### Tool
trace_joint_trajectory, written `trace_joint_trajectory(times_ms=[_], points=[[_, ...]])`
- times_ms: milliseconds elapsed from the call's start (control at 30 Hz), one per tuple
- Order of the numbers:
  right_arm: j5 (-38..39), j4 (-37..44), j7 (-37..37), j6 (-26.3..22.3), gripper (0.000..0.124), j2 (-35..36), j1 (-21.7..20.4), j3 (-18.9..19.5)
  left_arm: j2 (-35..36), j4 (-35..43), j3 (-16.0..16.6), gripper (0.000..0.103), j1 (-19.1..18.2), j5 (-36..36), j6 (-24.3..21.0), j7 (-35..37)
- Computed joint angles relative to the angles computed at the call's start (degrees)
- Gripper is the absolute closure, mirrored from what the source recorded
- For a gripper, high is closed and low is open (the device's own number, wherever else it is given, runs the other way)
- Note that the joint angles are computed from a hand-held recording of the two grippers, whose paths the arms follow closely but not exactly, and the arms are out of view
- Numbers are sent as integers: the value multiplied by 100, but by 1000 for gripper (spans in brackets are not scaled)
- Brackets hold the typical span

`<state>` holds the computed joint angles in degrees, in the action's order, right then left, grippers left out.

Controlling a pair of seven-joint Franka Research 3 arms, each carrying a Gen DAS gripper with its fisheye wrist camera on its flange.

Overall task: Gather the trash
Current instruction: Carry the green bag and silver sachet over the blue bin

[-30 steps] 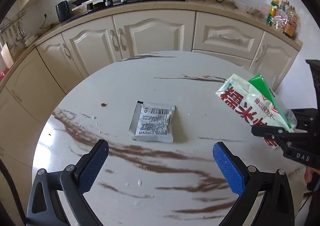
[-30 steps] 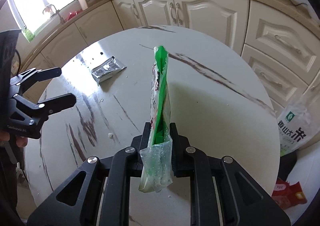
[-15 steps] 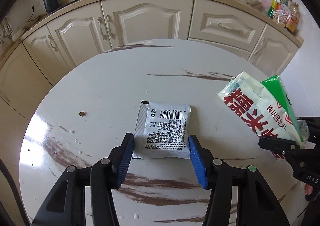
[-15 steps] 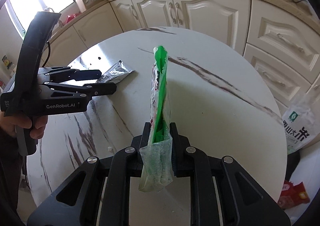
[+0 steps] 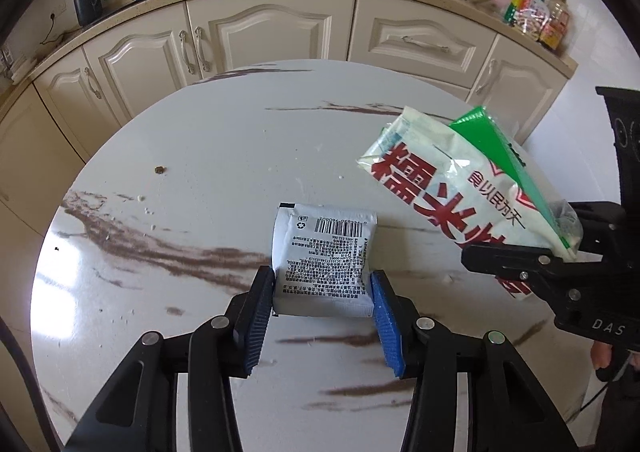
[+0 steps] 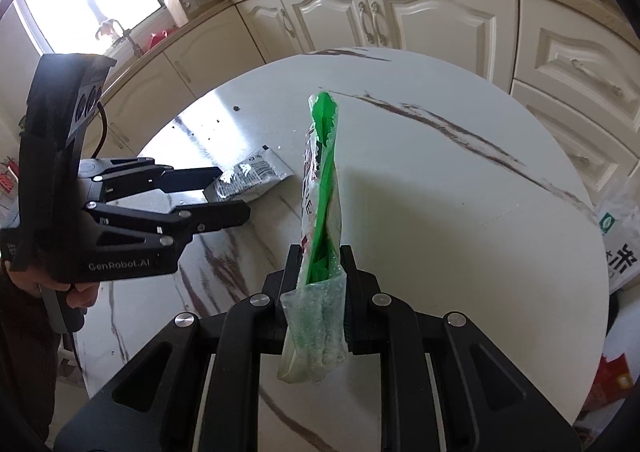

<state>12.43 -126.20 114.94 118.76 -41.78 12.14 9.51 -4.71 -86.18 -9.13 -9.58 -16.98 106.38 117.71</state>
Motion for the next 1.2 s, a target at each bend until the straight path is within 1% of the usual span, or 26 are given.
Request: trace_joint_trajectory(times_ms=[200, 267, 333, 500, 567, 600, 700, 833, 900, 967, 1033, 1067, 1167, 1200], points=[[71, 263, 278, 33, 107, 6, 151, 261, -1002, -714, 345, 59, 26, -458, -59, 382], [44, 432, 417, 33, 107, 50, 209, 395, -1337, -914, 489, 59, 28, -499, -65, 433], [-21, 652, 557, 20, 107, 131, 270, 549, -1630, -1022, 694, 59, 29, -598, -163, 491], [-345, 1470, 996, -18, 107, 632, 429, 1062, -2516, -1409, 1386, 59, 139, -719, -423, 833], [-513, 1874, 1188, 30, 107, 972, 531, 1296, -2818, -1434, 1745, 59, 196, -733, -697, 952], [-640, 2091, 1301, 68, 107, 1168, 578, 1433, -2979, -1516, 1909, 59, 253, -715, -732, 1025], [-1022, 2755, 1644, 194, 107, 1849, 724, 1841, -3360, -1518, 2461, 59, 400, -580, -1069, 1271], [-1733, 3725, 2131, 340, 107, 3043, 951, 2419, -3652, -1454, 3146, 59, 647, -335, -1463, 1498], [-2201, 4257, 2397, 376, 107, 3731, 1163, 2664, -3615, -1326, 3513, 59, 711, -259, -1664, 1578], [-2790, 4896, 2640, 246, 107, 4511, 1535, 2839, -3592, -1249, 3822, 59, 827, -144, -1823, 1668], [-3297, 5603, 2795, 38, 107, 5310, 2024, 2846, -3511, -1224, 4137, 59, 934, -33, -1922, 1819], [-3379, 5812, 2825, 46, 107, 5581, 2208, 2797, -3419, -1172, 4306, 59, 962, 2, -1996, 1909], [-3784, 6836, 2793, -338, 107, 6569, 2944, 2536, -3237, -1348, 4570, 59, 1210, 81, -2021, 2106], [-3784, 7034, 2778, -349, 107, 6805, 3087, 2451, -3144, -1455, 4655, 59, 1315, 85, -2033, 2157]])
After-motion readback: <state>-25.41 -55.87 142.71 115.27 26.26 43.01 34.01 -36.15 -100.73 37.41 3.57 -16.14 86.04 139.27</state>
